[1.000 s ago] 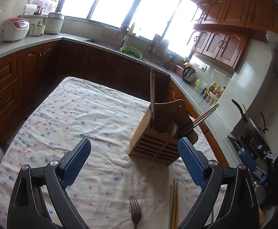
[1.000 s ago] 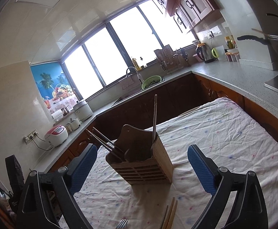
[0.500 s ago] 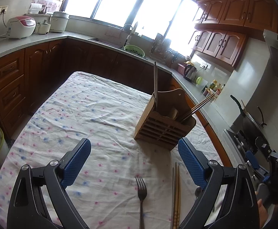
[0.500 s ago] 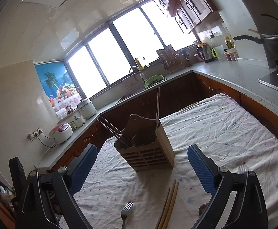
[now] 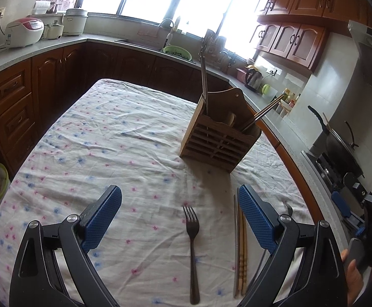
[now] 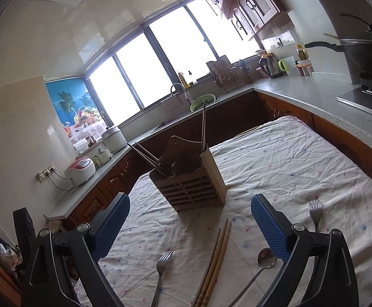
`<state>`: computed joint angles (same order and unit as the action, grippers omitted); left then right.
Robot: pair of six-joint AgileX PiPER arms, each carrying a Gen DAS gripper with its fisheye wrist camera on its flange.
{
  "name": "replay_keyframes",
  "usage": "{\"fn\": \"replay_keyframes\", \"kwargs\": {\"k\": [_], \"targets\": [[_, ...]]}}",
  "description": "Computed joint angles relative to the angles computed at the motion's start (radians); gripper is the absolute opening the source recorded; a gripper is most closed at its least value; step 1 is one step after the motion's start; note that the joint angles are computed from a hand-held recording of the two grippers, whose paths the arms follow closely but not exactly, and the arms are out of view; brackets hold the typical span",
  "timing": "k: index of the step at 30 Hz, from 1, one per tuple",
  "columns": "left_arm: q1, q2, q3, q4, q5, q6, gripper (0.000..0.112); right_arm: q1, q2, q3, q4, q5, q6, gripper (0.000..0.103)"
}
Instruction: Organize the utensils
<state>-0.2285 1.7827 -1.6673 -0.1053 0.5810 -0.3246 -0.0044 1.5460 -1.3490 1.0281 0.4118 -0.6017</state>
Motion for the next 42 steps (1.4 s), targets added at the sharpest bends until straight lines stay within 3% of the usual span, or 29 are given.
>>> {"fn": "replay_keyframes", "kwargs": {"k": [18, 23, 26, 28, 31, 37, 42], "targets": [[-0.007, 0.052, -0.036, -0.024, 0.047, 0.041, 0.095, -0.002, 0.043, 0.001, -0.038, 0.020, 0.023, 0.097], [-0.024, 0.112, -0.100, -0.016, 0.106, 0.062, 0.095, 0.017, 0.072, -0.020, -0.137, 0.009, 0.093, 0.096], [-0.040, 0.167, -0.162, 0.004, 0.158, 0.064, 0.095, 0.029, 0.108, -0.052, -0.221, 0.025, 0.158, 0.087], [-0.047, 0.204, -0.208, 0.008, 0.194, 0.077, 0.094, 0.033, 0.139, -0.083, -0.276, 0.052, 0.209, 0.071], [-0.059, 0.257, -0.275, 0.025, 0.239, 0.087, 0.094, 0.044, 0.186, -0.130, -0.368, 0.085, 0.292, 0.058], [-0.070, 0.372, -0.430, 0.026, 0.342, 0.120, 0.093, 0.061, 0.273, -0.225, -0.464, 0.154, 0.375, 0.050], [-0.075, 0.461, -0.567, 0.021, 0.428, 0.146, 0.083, 0.066, 0.332, -0.289, -0.524, 0.199, 0.423, 0.045]]}}
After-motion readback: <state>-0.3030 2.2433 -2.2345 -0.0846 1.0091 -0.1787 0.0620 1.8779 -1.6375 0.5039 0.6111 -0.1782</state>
